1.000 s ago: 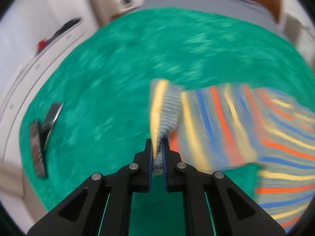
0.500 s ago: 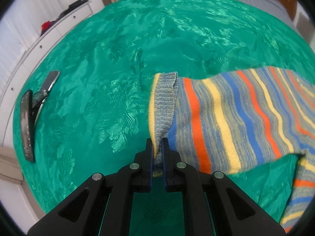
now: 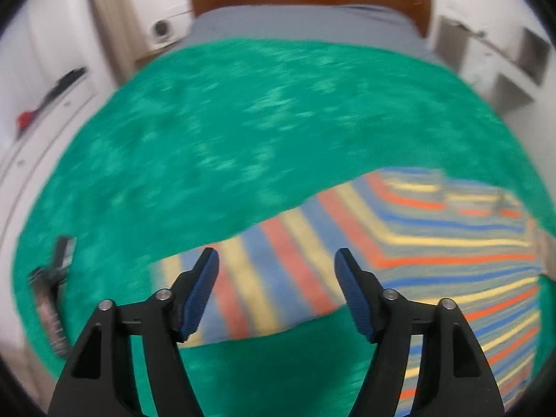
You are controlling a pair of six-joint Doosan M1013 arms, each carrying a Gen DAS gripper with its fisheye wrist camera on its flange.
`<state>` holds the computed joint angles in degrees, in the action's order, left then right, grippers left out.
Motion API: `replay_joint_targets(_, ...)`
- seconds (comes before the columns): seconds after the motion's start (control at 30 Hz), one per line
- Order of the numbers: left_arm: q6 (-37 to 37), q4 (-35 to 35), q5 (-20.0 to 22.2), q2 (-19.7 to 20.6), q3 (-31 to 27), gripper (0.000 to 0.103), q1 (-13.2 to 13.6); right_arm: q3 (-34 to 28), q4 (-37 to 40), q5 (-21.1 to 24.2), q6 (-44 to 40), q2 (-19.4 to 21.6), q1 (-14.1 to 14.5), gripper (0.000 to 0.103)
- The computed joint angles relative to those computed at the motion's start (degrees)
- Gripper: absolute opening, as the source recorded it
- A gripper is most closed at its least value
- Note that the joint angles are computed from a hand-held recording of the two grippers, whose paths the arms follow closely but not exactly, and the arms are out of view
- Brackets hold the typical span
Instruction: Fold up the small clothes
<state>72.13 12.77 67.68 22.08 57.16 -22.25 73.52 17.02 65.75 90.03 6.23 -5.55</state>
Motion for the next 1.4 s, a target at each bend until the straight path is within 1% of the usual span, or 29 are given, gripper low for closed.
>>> replay_joint_targets(0.03, 0.9, -0.8, -0.5, 0.3, 0.1, 0.075, -0.9, -4.1, 2.5, 1.0, 0.3, 4.0, 0.1, 0.071)
replay_joint_targets(0.07, 1.6, -1.3, -0.5, 0.4, 0.3, 0.075, -1.6, -7.0, 4.3, 2.6, 0.2, 6.7, 0.2, 0.071)
replay_joint_targets(0.1, 2.0, -1.9, -0.8, 0.3, 1.2, 0.075, -2.4, -9.8, 5.1, 4.2, 0.4, 9.3, 0.4, 0.07)
replay_joint_targets(0.13, 2.2, -2.8, -1.1, -0.2, 2.7, 0.075, -3.1, -13.9, 4.7, 6.1, 0.7, 13.0, 1.5, 0.07)
replay_joint_targets(0.2, 2.3, -4.9, -1.8, -1.8, 6.5, 0.075, -4.0, -18.2, 3.8, 8.7, 0.0, 17.0, 2.7, 0.066)
replay_joint_targets(0.27, 3.0, -5.6, -1.9, -3.4, 9.7, 0.075, -4.6, -22.6, 4.9, 13.3, -1.6, 21.3, 3.8, 0.065)
replay_joint_targets(0.3, 3.1, -5.0, -1.9, -4.4, 11.4, 0.075, -5.0, -24.0, 4.7, 15.4, -2.6, 22.8, 4.3, 0.062)
replay_joint_targets(0.4, 3.4, -2.0, -2.3, -7.0, 16.0, 0.075, -6.2, -27.5, 3.8, 23.5, -7.4, 26.6, 5.4, 0.061)
replay_joint_targets(0.5, 3.6, 0.2, -2.2, -8.0, 18.3, 0.075, -6.6, -27.6, 5.2, 27.8, -10.9, 27.6, 5.7, 0.059)
replay_joint_targets(0.53, 3.7, -0.1, -2.4, -8.1, 18.8, 0.075, -6.5, -27.6, 5.7, 29.2, -11.7, 27.7, 5.9, 0.051)
replay_joint_targets(0.57, 3.6, -0.3, -2.6, -8.1, 19.0, 0.076, -6.4, -27.7, 4.9, 30.6, -12.8, 27.8, 6.3, 0.048)
replay_joint_targets(0.6, 3.1, -0.6, -2.8, -8.1, 19.1, 0.078, -6.3, -27.7, 3.5, 31.6, -14.7, 27.8, 7.0, 0.036)
replay_joint_targets(0.63, 2.5, -0.5, -2.9, -7.9, 18.9, 0.079, -6.2, -27.4, 1.0, 31.0, -17.0, 27.5, 7.9, 0.013)
replay_joint_targets(0.67, 1.9, -0.4, -2.9, -7.8, 18.7, 0.079, -6.2, -25.9, -1.7, 28.1, -18.7, 26.2, 8.8, 0.004)
replay_joint_targets(0.7, 1.3, -0.1, -3.1, -7.8, 18.7, 0.079, -6.1, -22.6, -5.0, 22.2, -20.8, 23.8, 9.8, 0.004)
replay_joint_targets(0.77, -1.0, 0.8, -4.0, -8.1, 19.1, 0.079, -6.2, -16.1, -18.6, 7.2, -23.4, 18.2, 13.4, 0.003)
replay_joint_targets(0.8, -1.6, 0.9, -4.3, -8.2, 19.2, 0.08, -6.2, -12.8, -23.0, 0.7, -23.9, 15.7, 14.6, 0.002)
replay_joint_targets(0.83, -1.9, 0.8, -4.2, -8.1, 19.3, 0.08, -6.1, -10.5, -24.3, -2.8, -22.4, 14.5, 15.0, 0.001)
replay_joint_targets(0.87, -1.7, 0.6, -4.1, -8.0, 19.2, 0.08, -6.1, -9.3, -23.4, -3.2, -21.3, 14.5, 14.6, 0.001)
replay_joint_targets(0.9, -1.6, 0.8, -3.9, -7.9, 19.2, 0.08, -6.2, -9.1, -23.2, -0.7, -19.7, 15.3, 14.2, 0.001)
replay_joint_targets(0.93, -1.4, 1.2, -4.0, -8.0, 19.4, 0.08, -6.3, -10.7, -22.9, 3.5, -19.0, 16.4, 13.9, 0.001)
replay_joint_targets(1.0, -1.9, 1.9, -4.4, -8.5, 19.9, 0.081, -6.4, -11.6, -19.0, 6.8, -17.6, 17.0, 12.2, 0.003)
replay_joint_targets(1.07, -2.2, 1.5, -4.6, -8.8, 20.3, 0.082, -6.3, -13.3, -11.0, 7.8, -14.9, 17.1, 9.7, 0.012)
replay_joint_targets(1.13, -2.5, 0.6, -4.9, -8.9, 20.6, 0.082, -6.1, -14.9, -6.3, 5.7, -11.9, 17.3, 8.5, 0.044)
replay_joint_targets(1.17, -2.7, 0.6, -5.0, -8.9, 20.7, 0.083, -6.0, -17.2, -3.3, 6.0, -10.8, 18.4, 8.0, 0.05)
replay_joint_targets(1.2, -3.1, 0.6, -5.1, -8.8, 20.6, 0.083, -6.0, -20.5, -0.4, 8.1, -10.1, 20.4, 7.9, 0.053)
replay_joint_targets(1.27, -3.9, 0.6, -5.0, -8.7, 20.5, 0.083, -6.1, -26.0, 2.4, 12.3, -9.8, 24.0, 8.2, 0.053)
replay_joint_targets(1.33, -4.2, 0.4, -5.4, -8.8, 20.6, 0.083, -6.1, -31.8, 1.0, 18.4, -9.5, 28.5, 9.3, 0.053)
replay_joint_targets(1.4, -3.9, 0.6, -5.8, -9.0, 21.1, 0.083, -6.1, -36.0, 1.7, 26.6, -9.7, 32.3, 10.2, 0.053)
